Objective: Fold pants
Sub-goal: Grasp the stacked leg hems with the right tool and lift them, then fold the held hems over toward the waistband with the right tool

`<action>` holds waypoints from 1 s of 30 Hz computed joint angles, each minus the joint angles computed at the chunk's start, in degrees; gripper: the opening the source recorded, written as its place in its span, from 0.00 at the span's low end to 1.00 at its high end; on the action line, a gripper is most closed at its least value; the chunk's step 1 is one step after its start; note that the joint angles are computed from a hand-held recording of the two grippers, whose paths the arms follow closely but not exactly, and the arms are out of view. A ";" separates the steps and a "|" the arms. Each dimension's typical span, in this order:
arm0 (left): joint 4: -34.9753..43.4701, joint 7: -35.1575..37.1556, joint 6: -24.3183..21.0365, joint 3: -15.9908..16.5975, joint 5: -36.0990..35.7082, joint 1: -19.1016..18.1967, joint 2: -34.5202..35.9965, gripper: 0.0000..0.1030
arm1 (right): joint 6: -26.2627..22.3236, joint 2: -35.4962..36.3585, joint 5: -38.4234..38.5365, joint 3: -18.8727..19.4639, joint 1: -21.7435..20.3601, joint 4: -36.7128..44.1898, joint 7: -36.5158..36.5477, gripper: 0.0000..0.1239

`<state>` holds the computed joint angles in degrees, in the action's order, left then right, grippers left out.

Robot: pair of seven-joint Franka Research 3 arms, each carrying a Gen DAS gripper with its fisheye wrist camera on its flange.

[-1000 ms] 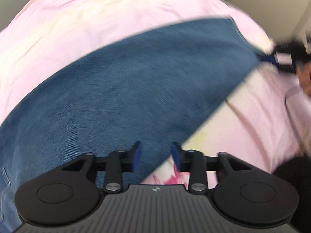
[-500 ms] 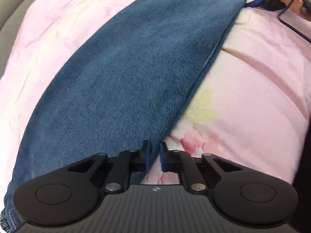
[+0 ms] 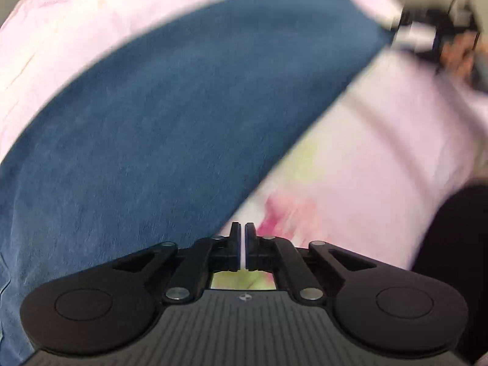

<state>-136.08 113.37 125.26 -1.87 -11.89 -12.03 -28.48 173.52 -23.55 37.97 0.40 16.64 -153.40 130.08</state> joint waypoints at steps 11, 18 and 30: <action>6.02 -19.16 18.95 -5.86 -4.21 -1.92 11.99 0.08 | 3.34 3.63 1.31 -1.52 3.33 1.82 -0.60 0.15; 3.91 -20.33 21.76 -6.51 -0.64 -3.18 15.37 0.07 | -1.87 0.65 -13.53 7.34 -7.67 4.47 1.91 0.07; -0.96 -15.72 23.46 -1.99 -6.82 -4.93 7.44 0.07 | -8.38 -0.23 -41.47 19.96 -14.53 20.28 1.04 0.06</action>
<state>-137.04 97.65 148.72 -3.86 -18.72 -16.97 -21.04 165.14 -23.78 -3.50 20.36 2.12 -133.12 131.13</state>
